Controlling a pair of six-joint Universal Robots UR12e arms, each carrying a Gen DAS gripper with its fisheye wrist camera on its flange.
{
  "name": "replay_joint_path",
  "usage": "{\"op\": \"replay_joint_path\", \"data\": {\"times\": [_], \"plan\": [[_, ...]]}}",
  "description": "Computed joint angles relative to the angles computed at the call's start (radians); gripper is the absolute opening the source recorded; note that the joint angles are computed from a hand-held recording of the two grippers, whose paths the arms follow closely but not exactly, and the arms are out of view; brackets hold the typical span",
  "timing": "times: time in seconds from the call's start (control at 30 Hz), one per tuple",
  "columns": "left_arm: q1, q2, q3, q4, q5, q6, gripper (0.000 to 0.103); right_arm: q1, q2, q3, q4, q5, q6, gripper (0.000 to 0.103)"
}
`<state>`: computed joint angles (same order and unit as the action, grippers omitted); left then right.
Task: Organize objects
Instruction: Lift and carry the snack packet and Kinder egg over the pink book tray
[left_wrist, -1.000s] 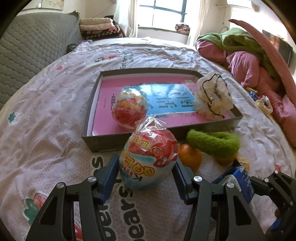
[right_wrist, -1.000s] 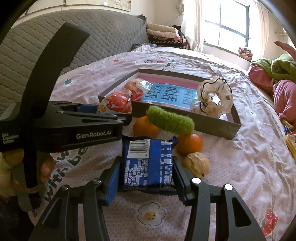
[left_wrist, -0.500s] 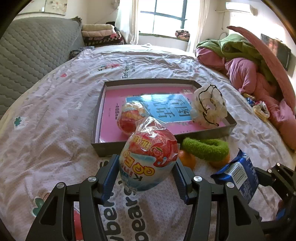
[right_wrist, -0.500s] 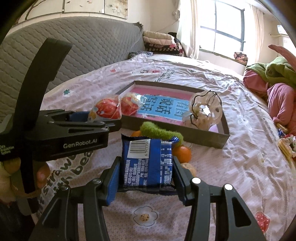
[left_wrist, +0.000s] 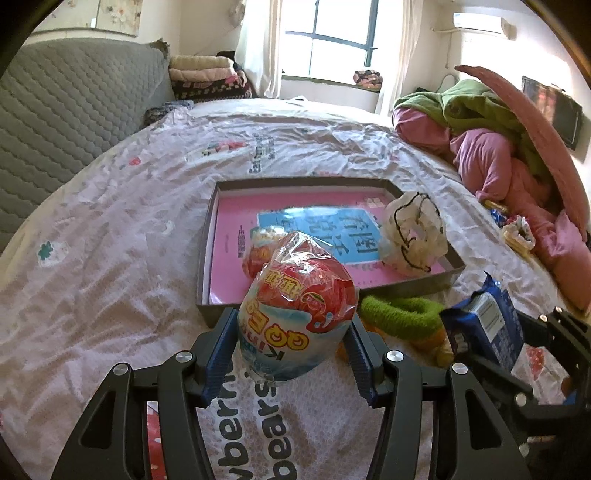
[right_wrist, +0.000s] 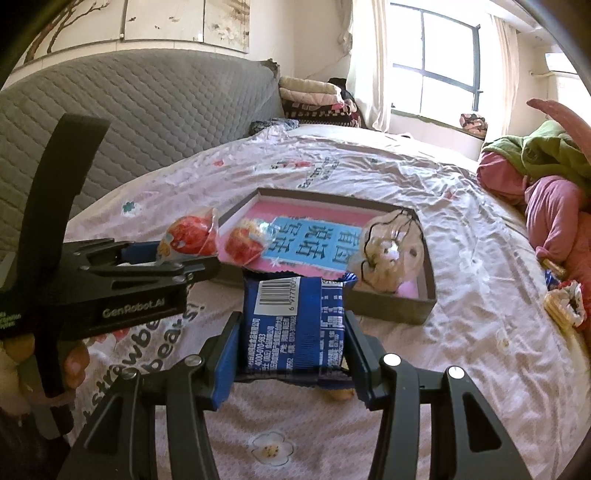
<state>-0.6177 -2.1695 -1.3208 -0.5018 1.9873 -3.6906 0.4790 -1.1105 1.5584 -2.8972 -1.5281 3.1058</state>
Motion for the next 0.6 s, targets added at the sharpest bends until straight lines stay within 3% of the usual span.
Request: {"op": "replay_joint_path", "data": {"times": [0.6], "plan": [[0.019, -0.014, 0.089, -0.006, 0.011, 0.030, 0.058, -0.019, 0.040, -0.110, -0.029, 0.001, 0.011, 0.052]]}}
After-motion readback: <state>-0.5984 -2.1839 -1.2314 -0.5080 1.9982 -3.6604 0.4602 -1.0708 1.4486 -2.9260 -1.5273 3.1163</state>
